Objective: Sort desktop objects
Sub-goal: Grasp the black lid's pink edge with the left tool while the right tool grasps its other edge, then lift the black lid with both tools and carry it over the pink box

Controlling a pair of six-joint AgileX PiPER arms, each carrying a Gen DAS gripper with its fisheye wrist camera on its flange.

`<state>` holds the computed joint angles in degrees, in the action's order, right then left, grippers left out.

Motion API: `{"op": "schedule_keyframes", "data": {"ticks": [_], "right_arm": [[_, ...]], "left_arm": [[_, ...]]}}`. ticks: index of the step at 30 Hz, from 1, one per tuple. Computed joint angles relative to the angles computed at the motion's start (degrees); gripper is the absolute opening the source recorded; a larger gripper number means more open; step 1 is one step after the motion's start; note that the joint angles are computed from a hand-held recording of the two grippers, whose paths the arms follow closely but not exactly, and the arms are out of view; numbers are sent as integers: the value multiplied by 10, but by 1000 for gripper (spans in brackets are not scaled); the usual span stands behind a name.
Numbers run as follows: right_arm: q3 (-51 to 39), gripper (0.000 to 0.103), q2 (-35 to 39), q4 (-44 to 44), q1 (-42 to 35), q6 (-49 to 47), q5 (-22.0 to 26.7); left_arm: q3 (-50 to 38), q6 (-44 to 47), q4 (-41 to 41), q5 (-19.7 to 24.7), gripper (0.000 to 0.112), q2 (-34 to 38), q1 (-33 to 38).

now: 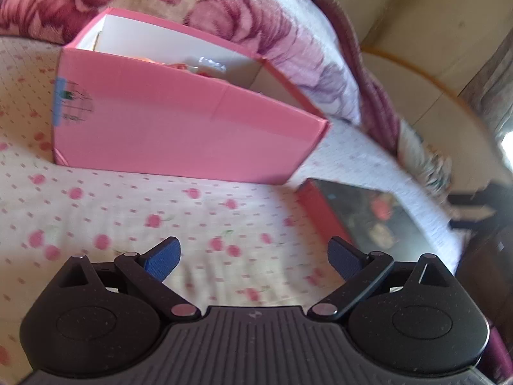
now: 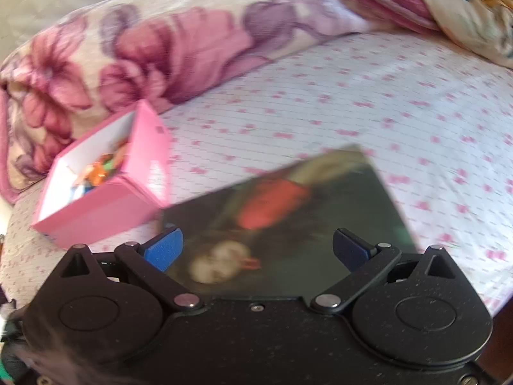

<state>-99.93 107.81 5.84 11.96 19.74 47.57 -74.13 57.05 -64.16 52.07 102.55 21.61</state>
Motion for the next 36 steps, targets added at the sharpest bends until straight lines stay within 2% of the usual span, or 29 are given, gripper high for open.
{"op": "schedule_keyframes", "data": {"ticks": [3, 7, 10, 12, 16, 21, 25, 28, 31, 36], "right_arm": [[55, 101, -14, 26, -41, -31, -26], [92, 101, -12, 54, -83, -77, -38], [110, 101, -10, 97, -113, -132, -42], [114, 101, -3, 129, -126, -173, -39], [114, 101, 17, 198, -148, -243, -27], [118, 101, 38, 248, -164, -304, -23], [106, 101, 58, 293, -179, -375, -9], [72, 102, 72, 266, -174, -375, 21], [52, 102, 69, 228, -160, -378, 54], [80, 102, 21, 232, -162, -408, 84]], "left_arm": [[40, 15, -32, -20, 99, -28, -21], [72, -8, -18, -62, 99, -56, -83], [82, -35, 29, -126, 99, -75, -157], [77, -60, 52, -151, 99, -70, -197], [50, -143, 96, -171, 99, -39, -250], [23, -188, 135, -194, 99, -9, -284], [-4, -197, 155, -198, 99, 13, -302], [-21, -230, 188, -196, 99, 19, -311], [-35, -261, 225, -167, 99, 16, -312], [-30, -292, 270, -126, 99, -15, -305]]}}
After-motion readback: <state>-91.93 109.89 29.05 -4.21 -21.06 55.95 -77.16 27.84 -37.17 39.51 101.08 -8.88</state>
